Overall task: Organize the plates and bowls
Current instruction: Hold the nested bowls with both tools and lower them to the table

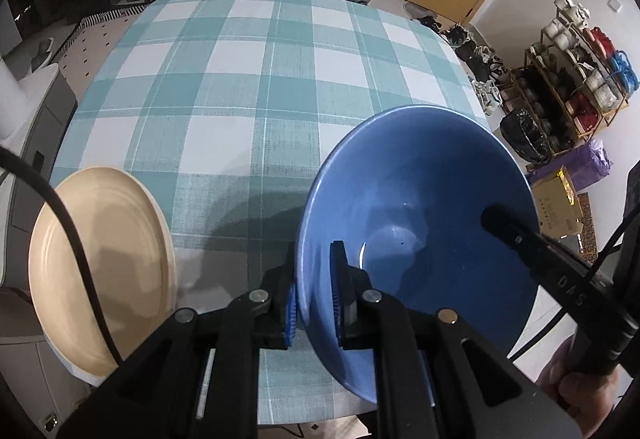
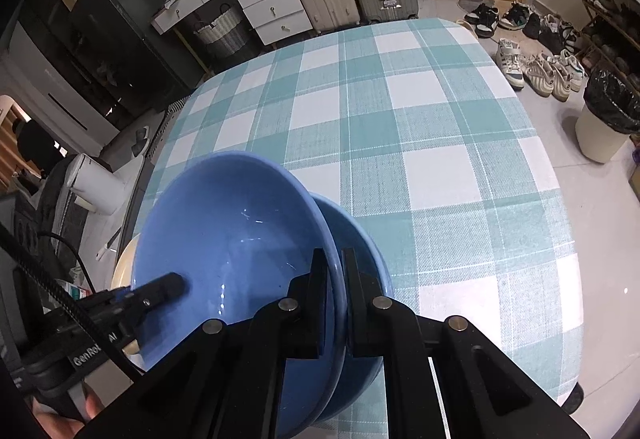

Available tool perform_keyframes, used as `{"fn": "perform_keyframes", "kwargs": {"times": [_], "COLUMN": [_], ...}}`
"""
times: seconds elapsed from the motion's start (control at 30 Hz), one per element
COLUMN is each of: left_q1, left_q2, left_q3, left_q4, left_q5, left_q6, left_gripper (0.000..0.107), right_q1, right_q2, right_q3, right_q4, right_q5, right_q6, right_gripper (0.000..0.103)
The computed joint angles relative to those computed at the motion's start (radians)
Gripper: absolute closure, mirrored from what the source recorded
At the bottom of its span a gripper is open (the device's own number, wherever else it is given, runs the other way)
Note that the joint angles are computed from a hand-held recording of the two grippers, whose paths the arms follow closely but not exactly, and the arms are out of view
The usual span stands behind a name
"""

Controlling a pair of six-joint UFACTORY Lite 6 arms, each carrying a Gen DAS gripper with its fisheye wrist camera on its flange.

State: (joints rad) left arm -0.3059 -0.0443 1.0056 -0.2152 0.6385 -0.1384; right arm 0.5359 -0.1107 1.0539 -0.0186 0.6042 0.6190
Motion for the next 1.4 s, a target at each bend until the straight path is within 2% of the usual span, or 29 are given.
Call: {"fn": "perform_keyframes", "kwargs": {"times": [0.17,0.33,0.53,0.73,0.83,1.03,1.17,1.27,1.4], "left_q1": [-0.029,-0.071,-0.056,-0.1,-0.114,-0.151,-0.165,-0.177,-0.183], "left_q2": [-0.012,-0.021,-0.014,-0.015,-0.028,-0.042,-0.035,-0.029,-0.024], "left_q3": [-0.025,-0.048,-0.079,-0.099,-0.119,-0.147,-0.156,-0.166,-0.162], "left_q4": [0.044,0.161,0.128,0.241,0.285,0.402,0.417,0.445,0.447], "left_q5": [-0.038,-0.077,-0.112,-0.14,-0.154,-0.17,-0.174,-0.185,-0.18], "left_q6": [-0.037,-0.137,-0.1,-0.205,-0.247,-0.348,-0.367,-0.389,-0.381], "left_gripper": [0.097,0.097,0.097,0.097,0.097,0.094,0.092,0.091,0.091], "right_q1": [0.047,0.095,0.149,0.143,0.17,0.257,0.322,0.352,0.345], "right_q2": [0.004,0.012,0.023,0.007,-0.002,-0.012,0.018,0.033,0.023], "right_q3": [0.008,-0.008,-0.034,-0.059,-0.076,-0.102,-0.092,-0.097,-0.116], "right_q4": [-0.142,-0.282,-0.422,-0.427,-0.505,-0.695,-0.807,-0.862,-0.87], "right_q5": [0.015,0.018,0.022,-0.002,-0.003,0.042,0.107,0.141,0.133], "right_q6": [0.068,0.166,0.259,0.26,0.305,0.446,0.515,0.547,0.566], "right_gripper": [0.094,0.093,0.092,0.092,0.092,0.087,0.081,0.081,0.081]}}
